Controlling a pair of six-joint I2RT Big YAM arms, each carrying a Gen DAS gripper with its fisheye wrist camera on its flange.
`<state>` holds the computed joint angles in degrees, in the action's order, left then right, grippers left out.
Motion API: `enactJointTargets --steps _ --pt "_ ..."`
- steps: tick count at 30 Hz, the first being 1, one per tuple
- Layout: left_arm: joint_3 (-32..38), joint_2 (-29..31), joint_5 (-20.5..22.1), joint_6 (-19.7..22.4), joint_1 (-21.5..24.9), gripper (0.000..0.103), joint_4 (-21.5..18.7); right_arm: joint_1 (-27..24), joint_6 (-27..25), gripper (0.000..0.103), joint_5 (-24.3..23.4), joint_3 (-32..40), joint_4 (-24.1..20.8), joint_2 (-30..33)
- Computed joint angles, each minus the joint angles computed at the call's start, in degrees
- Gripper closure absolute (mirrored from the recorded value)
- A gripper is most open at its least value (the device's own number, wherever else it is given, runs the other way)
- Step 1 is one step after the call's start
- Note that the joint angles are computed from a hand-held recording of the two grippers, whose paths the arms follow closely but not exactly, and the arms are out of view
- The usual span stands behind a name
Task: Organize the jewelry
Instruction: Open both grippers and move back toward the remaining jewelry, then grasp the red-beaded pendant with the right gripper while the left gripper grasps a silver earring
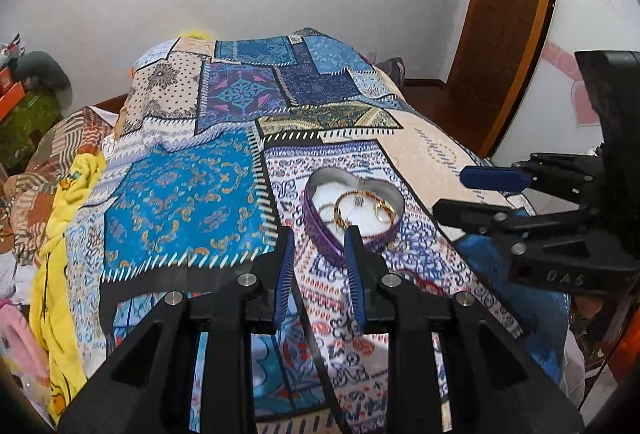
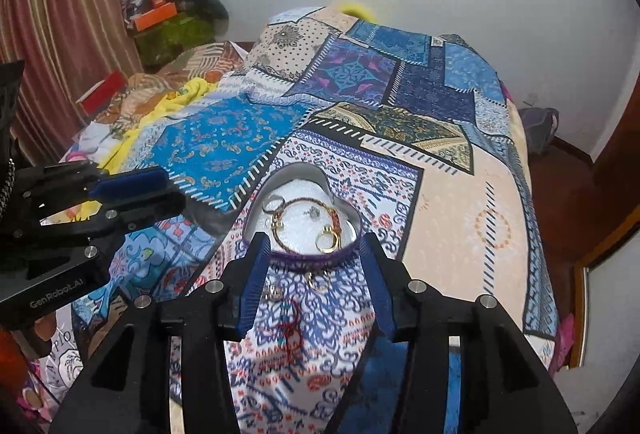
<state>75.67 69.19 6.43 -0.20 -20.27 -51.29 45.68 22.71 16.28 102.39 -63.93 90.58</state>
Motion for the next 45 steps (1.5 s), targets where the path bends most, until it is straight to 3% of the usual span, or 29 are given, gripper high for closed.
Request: enactJointTargets --steps 4,13,23,26,28,34,45 --pt "-1.2 -0.8 0.1 -0.1 -0.3 0.072 -1.0 0.5 1.4 0.060 0.2 -1.6 -0.2 -0.9" --pt "-5.1 -1.4 0.9 -1.0 -1.8 0.072 -2.0 0.4 4.6 0.060 -3.5 -5.9 -0.9 -1.1" --pt "-6.9 -0.8 2.7 -1.7 -1.1 0.072 -2.9 1.4 0.5 0.061 -4.9 -4.9 -2.4 2.5" --pt "-6.9 -0.6 3.2 -1.8 -1.2 0.072 -2.6 1.1 -0.9 0.077 -5.6 -5.3 -1.8 2.4" --pt "-6.6 -0.3 3.5 -1.9 -1.4 0.072 -2.5 0.8 -1.7 0.096 -6.7 -5.8 -1.2 2.1" --pt "-5.2 1.8 3.6 -1.3 -3.6 0.072 -2.8 0.0 -1.0 0.096 -8.1 -7.9 0.7 0.5" --pt "-2.2 6.3 4.6 -2.2 -5.3 0.072 -2.3 -2.0 2.7 0.096 -6.0 -13.5 3.2 -5.0"
